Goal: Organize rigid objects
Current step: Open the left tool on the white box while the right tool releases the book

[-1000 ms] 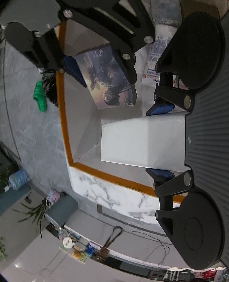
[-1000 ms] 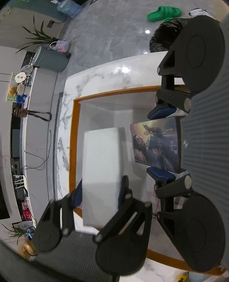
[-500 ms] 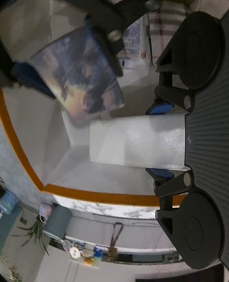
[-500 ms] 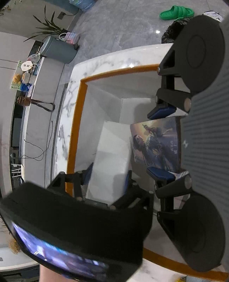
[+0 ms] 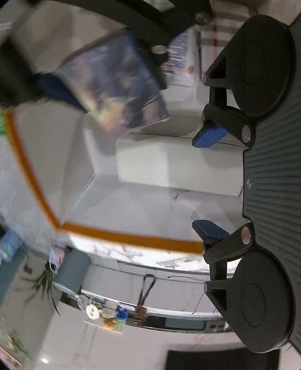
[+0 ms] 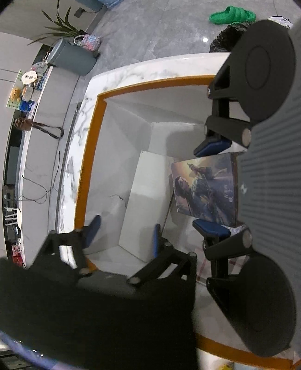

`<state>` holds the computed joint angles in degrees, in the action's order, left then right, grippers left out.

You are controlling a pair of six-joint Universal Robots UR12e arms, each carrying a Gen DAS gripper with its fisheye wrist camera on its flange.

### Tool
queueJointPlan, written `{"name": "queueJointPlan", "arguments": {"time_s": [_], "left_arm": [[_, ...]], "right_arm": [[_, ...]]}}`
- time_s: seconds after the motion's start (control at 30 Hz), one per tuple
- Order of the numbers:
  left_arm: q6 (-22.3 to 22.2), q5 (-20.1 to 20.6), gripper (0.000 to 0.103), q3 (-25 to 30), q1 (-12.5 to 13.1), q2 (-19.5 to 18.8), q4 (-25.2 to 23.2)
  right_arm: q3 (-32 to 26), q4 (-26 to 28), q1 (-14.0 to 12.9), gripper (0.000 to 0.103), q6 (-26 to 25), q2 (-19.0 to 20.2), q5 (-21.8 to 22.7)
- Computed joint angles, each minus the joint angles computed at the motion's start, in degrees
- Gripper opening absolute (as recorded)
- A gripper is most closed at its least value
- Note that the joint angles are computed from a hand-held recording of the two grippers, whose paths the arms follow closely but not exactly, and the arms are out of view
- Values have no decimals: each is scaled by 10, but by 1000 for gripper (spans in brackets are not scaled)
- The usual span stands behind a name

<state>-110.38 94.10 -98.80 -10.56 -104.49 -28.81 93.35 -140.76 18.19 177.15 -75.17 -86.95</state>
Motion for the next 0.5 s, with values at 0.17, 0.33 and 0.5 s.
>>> {"name": "queueJointPlan", "arguments": {"time_s": [0.17, 0.33, 0.5], "left_arm": [[-104, -64, 84, -9, 22, 28, 26], [-209, -90, 84, 3, 35, 53, -28], [-333, -80, 78, 23, 49, 58, -107]], "right_arm": [[-6, 18, -1, 59, -43, 0, 11], [-20, 32, 1, 59, -79, 9, 25], [-35, 41, 0, 59, -132, 19, 64]]}}
